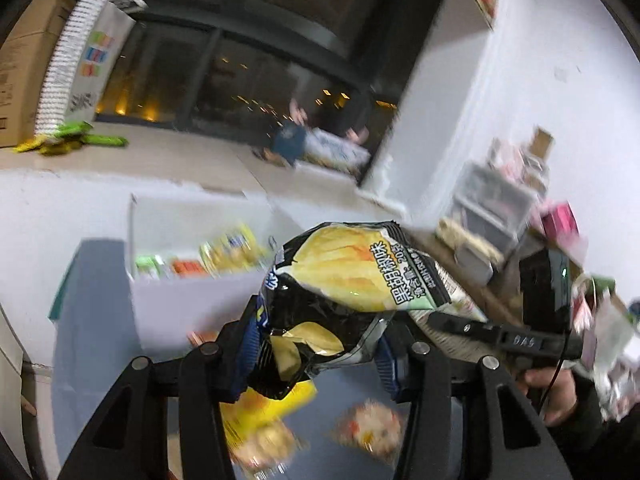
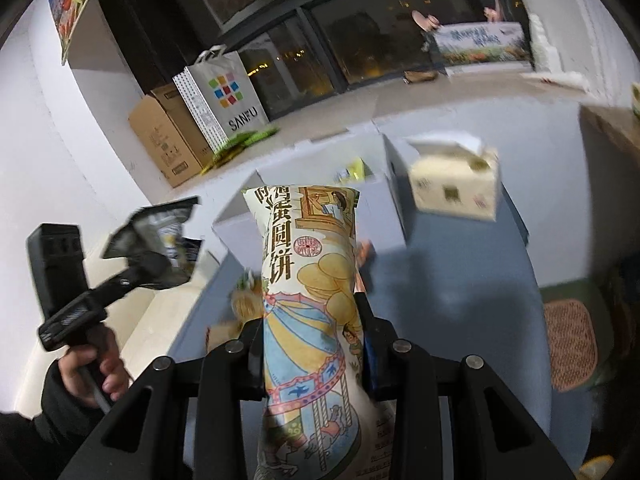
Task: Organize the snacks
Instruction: 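Grasp a yellow chip bag with the left tool while the right carries the pastry bag to the box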
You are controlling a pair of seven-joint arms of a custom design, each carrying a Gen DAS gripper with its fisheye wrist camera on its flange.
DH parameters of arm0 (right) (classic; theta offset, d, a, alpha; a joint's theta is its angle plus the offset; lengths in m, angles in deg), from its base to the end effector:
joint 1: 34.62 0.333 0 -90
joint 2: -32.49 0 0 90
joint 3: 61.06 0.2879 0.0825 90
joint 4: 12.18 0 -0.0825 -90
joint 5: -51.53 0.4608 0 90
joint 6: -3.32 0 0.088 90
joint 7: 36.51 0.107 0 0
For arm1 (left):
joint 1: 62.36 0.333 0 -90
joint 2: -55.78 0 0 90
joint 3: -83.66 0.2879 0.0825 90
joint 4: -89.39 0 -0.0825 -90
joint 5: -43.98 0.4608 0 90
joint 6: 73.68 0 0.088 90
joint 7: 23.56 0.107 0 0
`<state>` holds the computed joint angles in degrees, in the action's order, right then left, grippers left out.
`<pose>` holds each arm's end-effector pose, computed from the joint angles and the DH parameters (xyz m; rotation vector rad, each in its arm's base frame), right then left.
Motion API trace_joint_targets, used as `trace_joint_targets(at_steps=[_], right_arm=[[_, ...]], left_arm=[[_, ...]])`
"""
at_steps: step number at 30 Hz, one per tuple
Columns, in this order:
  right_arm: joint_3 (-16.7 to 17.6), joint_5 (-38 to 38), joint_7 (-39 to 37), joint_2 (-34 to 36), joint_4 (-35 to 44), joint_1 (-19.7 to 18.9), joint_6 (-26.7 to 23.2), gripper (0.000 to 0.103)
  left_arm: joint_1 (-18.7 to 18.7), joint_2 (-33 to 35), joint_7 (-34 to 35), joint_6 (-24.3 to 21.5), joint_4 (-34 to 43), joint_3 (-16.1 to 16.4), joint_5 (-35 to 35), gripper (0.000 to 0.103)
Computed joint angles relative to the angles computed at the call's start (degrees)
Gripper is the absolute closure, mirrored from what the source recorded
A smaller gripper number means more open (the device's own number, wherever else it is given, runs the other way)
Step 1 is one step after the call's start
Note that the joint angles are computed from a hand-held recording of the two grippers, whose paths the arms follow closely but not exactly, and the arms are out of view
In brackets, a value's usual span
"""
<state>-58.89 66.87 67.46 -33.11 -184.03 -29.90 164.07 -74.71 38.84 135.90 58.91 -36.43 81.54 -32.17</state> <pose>0.3741 0.0294 0.4854 -1.2875 1.8128 -0.4909 0.5626 -0.1655 0.5123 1.1153 -2.3698 1.7278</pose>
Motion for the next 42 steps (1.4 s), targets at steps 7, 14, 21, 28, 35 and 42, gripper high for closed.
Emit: trace_joint_targets(at_steps=[7, 14, 21, 28, 35, 42], right_arm=[[-0.87, 0.70, -0.31, 26.93, 20.84, -0.91, 6.85, 0.067], [6.35, -10.80, 13.64, 49.42, 42.67, -11.02, 2.95, 0.067], [3.07, -17.71, 17.05, 60.17, 53.60, -9.60, -1.04, 0.051], [0.08, -30.77, 23.35, 58.46, 52.58, -6.70, -0.94, 0.000], [-0.15, -30.18, 18.93, 47.73, 42.77, -5.76, 3.71, 0.000], [1.55, -24.68, 9.09, 29.97, 26.81, -5.86, 4.23, 0.000]], left_arm=[[1.70, 14.13, -6.62, 9.81, 15.77, -4.02, 4.05, 0.049], [4.25, 30.53, -21.36, 13.72, 32.49, -8.31, 18.08, 0.049], [4.13, 36.41, -33.19, 13.87, 38.28, -9.74, 33.83, 0.000], [9.26, 31.69, -25.77, 16.65, 31.91, -15.83, 32.23, 0.000], [9.64, 19.79, -13.14, 16.56, 20.28, -14.53, 20.08, 0.000], [5.69, 4.65, -2.15, 13.14, 4.36, -7.77, 9.66, 0.000]])
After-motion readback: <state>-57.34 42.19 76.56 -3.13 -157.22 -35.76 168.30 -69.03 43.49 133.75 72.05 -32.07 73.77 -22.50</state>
